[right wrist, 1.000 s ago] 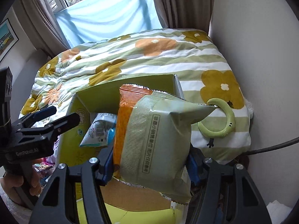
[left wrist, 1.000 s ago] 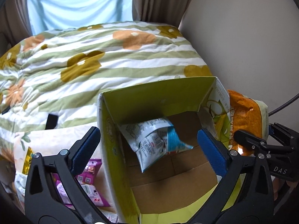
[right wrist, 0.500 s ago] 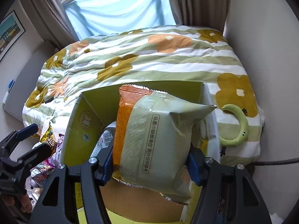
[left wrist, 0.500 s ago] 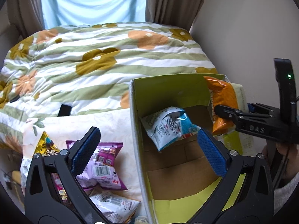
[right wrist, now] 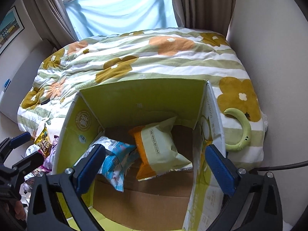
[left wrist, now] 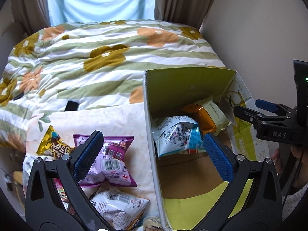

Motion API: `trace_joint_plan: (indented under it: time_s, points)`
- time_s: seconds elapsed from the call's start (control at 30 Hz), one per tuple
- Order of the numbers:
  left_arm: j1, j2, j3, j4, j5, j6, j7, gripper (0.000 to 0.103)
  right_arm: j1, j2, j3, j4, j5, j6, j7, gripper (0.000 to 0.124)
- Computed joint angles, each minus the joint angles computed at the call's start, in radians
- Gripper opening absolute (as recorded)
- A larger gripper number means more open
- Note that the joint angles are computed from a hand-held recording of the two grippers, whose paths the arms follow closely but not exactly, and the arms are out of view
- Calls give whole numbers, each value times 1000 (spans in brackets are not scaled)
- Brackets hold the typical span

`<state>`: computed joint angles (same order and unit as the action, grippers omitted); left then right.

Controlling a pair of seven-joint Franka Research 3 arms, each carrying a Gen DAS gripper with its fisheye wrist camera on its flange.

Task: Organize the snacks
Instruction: 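Carry both bags into the yellow-green box and open both tools, then withdraw both tools from the box back toward the tray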

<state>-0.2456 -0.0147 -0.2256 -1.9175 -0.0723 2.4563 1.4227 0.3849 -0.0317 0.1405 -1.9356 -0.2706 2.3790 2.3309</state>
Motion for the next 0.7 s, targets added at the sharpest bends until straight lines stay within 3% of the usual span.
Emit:
trace_joint_plan:
  time_s: [0.27, 0.7]
  points:
    - [-8, -101, 7, -43, 12, 14, -15, 102, -5, -117, 42, -53, -69, 21, 38, 103]
    - [4, -407, 71, -262, 65, -30, -108, 102, -19, -237, 114, -136, 9, 133, 24, 103]
